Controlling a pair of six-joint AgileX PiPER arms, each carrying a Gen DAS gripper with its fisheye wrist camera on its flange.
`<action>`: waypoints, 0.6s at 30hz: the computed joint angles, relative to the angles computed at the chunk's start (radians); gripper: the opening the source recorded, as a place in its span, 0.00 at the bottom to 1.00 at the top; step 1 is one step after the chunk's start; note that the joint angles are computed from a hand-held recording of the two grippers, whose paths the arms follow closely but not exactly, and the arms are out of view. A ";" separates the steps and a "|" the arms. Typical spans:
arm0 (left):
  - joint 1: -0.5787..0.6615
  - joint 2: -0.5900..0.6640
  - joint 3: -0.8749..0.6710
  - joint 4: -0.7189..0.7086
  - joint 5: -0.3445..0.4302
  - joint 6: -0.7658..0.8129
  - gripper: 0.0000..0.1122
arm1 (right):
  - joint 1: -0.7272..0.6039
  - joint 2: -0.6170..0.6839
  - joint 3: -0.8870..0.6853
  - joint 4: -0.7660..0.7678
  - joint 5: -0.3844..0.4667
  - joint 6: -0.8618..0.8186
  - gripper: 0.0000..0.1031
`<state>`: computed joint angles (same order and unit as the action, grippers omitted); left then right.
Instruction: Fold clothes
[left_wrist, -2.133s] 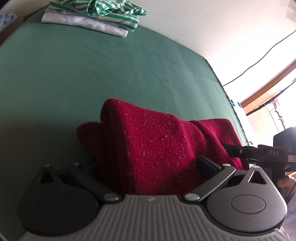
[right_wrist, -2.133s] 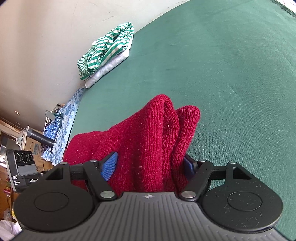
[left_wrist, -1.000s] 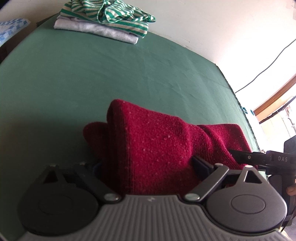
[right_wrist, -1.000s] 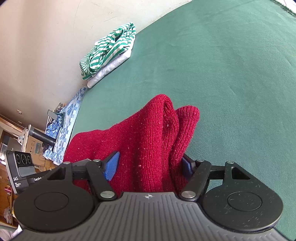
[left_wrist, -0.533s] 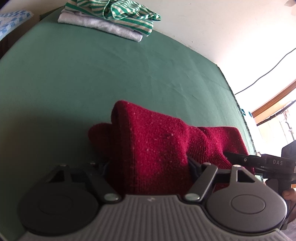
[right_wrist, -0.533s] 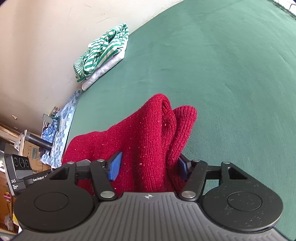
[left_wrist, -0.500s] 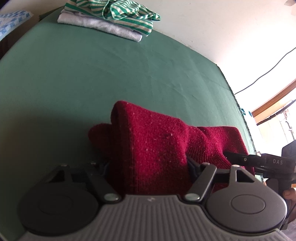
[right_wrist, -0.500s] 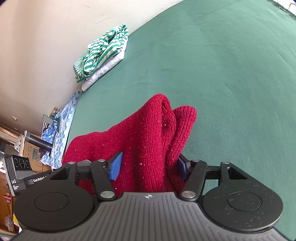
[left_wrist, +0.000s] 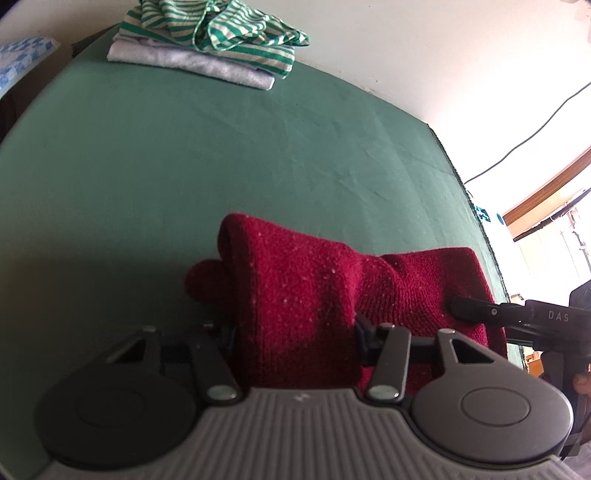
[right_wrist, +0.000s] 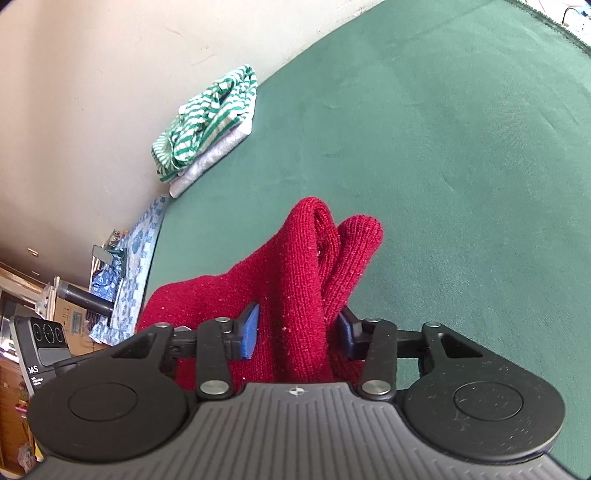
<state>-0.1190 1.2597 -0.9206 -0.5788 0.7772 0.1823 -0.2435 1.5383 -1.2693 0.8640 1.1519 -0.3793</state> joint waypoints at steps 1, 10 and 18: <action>0.001 0.000 -0.007 0.006 0.007 -0.003 0.45 | -0.004 -0.003 0.000 0.007 0.003 0.001 0.42; -0.019 -0.016 -0.049 0.079 0.037 -0.046 0.42 | 0.001 -0.020 0.011 0.030 -0.007 -0.010 0.39; 0.018 0.027 -0.086 0.040 0.110 -0.009 0.48 | 0.014 -0.003 0.022 0.017 -0.024 -0.029 0.59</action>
<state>-0.1011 1.2868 -1.0068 -0.5389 0.8869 0.1737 -0.2297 1.5354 -1.2471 0.8814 1.1274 -0.4086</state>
